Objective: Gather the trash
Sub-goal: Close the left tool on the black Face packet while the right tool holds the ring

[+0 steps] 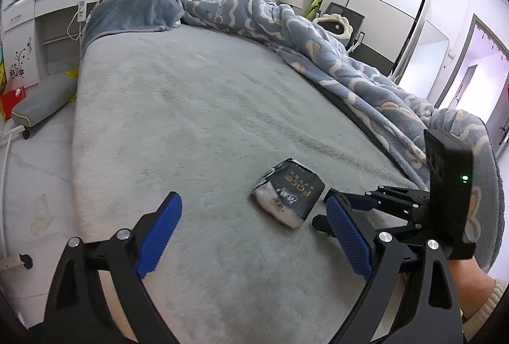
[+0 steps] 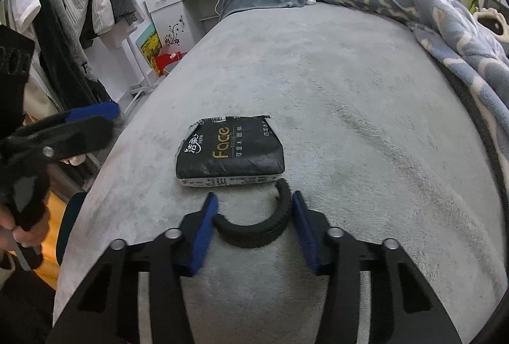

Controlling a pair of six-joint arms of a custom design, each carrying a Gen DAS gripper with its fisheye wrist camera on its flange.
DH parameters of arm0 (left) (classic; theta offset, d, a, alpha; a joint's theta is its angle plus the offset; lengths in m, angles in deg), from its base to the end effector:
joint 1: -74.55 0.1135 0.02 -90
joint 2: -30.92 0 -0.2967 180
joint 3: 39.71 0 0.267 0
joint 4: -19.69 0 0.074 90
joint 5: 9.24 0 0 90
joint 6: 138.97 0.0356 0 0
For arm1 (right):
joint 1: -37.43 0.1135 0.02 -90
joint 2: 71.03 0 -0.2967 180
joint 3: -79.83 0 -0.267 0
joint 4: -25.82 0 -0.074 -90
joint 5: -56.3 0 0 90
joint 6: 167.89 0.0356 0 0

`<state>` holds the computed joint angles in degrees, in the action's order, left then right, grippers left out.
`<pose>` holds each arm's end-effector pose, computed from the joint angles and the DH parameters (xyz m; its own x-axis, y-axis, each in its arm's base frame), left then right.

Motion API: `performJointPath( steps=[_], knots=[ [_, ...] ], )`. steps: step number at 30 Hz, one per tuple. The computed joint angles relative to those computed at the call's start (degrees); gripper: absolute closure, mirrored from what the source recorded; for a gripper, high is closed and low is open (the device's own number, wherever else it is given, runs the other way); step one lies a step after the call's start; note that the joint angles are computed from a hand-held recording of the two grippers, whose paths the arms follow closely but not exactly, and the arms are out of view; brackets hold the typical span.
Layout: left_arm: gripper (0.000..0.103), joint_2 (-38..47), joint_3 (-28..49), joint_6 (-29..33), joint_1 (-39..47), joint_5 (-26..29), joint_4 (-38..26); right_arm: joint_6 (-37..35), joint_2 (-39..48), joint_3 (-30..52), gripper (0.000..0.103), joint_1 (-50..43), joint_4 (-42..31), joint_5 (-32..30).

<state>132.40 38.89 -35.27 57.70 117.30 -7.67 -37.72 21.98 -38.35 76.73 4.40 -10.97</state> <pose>0.3677 -0.1335 0.2216 -0.5733 0.3725 -0.7298 0.7546 0.5871 -0.2932 0.2632 0.1976 0.1866 -0.7295 0.1717 -0.6620 0.0889 0.9836 0.1571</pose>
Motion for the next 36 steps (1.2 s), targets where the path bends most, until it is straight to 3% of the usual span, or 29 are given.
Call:
performJointPath(
  steps=[13,27,36],
  knots=[
    [0.009,2.62,-0.71,-3.84,-6.47,-3.81,3.97,6.33,-9.63,-7.01,0.057,-1.30,-3.51,5.77],
    [0.006,6.91,1.63,-8.40,-10.92,-9.06,5.27,8.58,-17.19,-14.43,0.057,-2.09,-3.25,5.87],
    [0.005,9.20,3.31,-8.61,-15.32,-18.39,5.73,9.64,-19.70,-16.52,0.057,-1.99,-3.32,5.62]
  ],
)
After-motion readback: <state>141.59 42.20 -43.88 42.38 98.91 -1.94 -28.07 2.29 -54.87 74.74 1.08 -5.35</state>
